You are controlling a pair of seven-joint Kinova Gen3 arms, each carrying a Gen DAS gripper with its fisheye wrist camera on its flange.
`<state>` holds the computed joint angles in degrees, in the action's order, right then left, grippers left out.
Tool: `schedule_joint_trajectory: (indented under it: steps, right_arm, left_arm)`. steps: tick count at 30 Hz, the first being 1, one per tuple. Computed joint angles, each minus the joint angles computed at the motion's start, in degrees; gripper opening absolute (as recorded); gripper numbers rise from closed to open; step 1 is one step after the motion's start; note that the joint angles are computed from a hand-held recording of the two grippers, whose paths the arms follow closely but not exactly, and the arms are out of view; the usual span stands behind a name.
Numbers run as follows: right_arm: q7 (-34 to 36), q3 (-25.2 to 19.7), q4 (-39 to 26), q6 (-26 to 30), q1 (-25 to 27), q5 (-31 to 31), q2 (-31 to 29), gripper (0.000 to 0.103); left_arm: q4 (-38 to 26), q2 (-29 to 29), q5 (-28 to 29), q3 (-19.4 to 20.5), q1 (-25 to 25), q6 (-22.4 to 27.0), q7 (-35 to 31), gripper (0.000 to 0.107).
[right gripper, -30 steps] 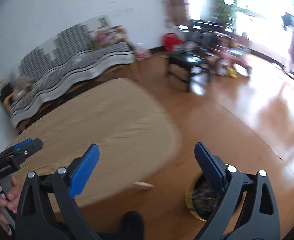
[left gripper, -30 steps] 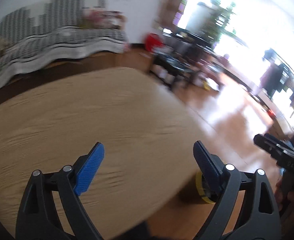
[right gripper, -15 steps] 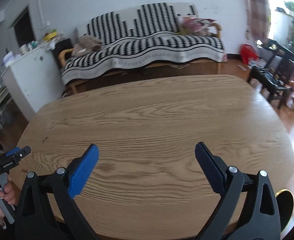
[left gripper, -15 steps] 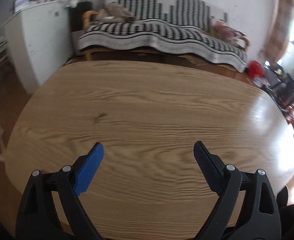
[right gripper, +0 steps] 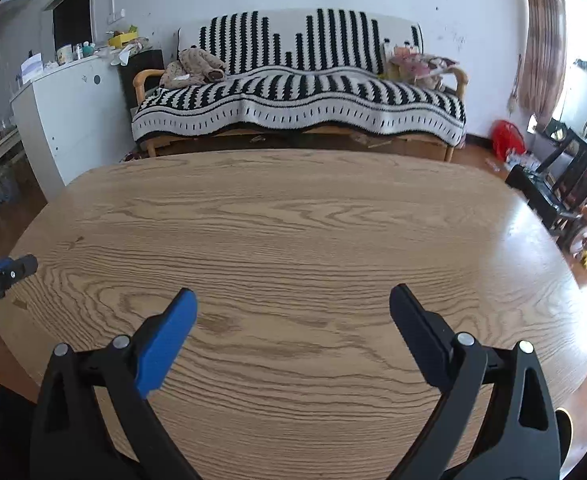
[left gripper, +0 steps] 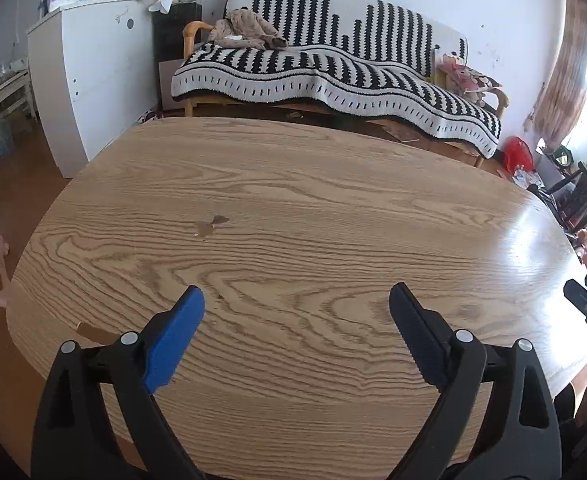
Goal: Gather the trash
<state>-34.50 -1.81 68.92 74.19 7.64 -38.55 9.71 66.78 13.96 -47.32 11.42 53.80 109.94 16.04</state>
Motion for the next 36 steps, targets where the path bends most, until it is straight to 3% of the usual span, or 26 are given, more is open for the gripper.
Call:
schedule_joint_trajectory:
  steps: [11, 36]
  right_arm:
    - [-2.4, 0.4, -2.4, 3.7, 2.3, -2.5, 1.4, 0.094]
    - [-1.8, 0.4, -1.3, 4.0, 2.6, -2.3, 0.8, 0.095]
  left_arm:
    - [-0.4, 0.4, 0.1, -0.7, -0.3, 0.0, -0.9, 0.092]
    - [0.1, 0.4, 1.2, -0.6, -1.0, -0.6, -1.8, 0.092]
